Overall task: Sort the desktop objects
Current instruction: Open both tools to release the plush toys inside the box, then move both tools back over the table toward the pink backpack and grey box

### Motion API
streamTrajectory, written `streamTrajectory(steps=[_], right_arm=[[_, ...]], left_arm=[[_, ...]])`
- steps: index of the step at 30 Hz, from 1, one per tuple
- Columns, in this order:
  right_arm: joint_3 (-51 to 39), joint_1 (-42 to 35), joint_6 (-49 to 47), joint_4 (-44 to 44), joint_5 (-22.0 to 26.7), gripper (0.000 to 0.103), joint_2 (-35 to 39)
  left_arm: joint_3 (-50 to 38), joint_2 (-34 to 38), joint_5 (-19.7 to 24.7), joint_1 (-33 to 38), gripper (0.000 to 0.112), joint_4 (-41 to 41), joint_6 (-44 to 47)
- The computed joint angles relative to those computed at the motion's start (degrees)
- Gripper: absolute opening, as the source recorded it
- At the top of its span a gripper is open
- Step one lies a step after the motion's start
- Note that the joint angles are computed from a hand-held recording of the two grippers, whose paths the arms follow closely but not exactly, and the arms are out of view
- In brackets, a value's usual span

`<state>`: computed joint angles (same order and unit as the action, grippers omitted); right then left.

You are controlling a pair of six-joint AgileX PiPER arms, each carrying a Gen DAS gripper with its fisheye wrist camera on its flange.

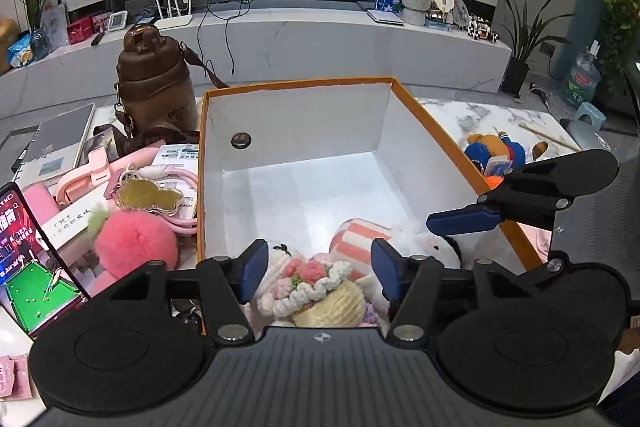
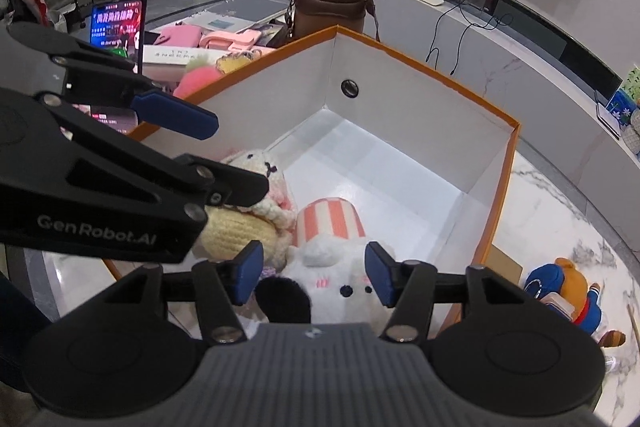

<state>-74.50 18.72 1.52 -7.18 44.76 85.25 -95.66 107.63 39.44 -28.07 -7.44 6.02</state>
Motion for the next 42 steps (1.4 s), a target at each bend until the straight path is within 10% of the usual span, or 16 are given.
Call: streamTrajectory(steps=[21,42], right_arm=[[2.8,-8.6,-5.7,7.2,0.0,0.06,-11.2],[11.2,-39.1,-31.4,27.7,6.9,0.063,-23.5]], left_arm=[[0.2,-2.7,-7.7,-5.6,0.072,-2.4,-2.2],[-15.8,8.5,-4.4,-18.7,0.076,4.4,-8.1]])
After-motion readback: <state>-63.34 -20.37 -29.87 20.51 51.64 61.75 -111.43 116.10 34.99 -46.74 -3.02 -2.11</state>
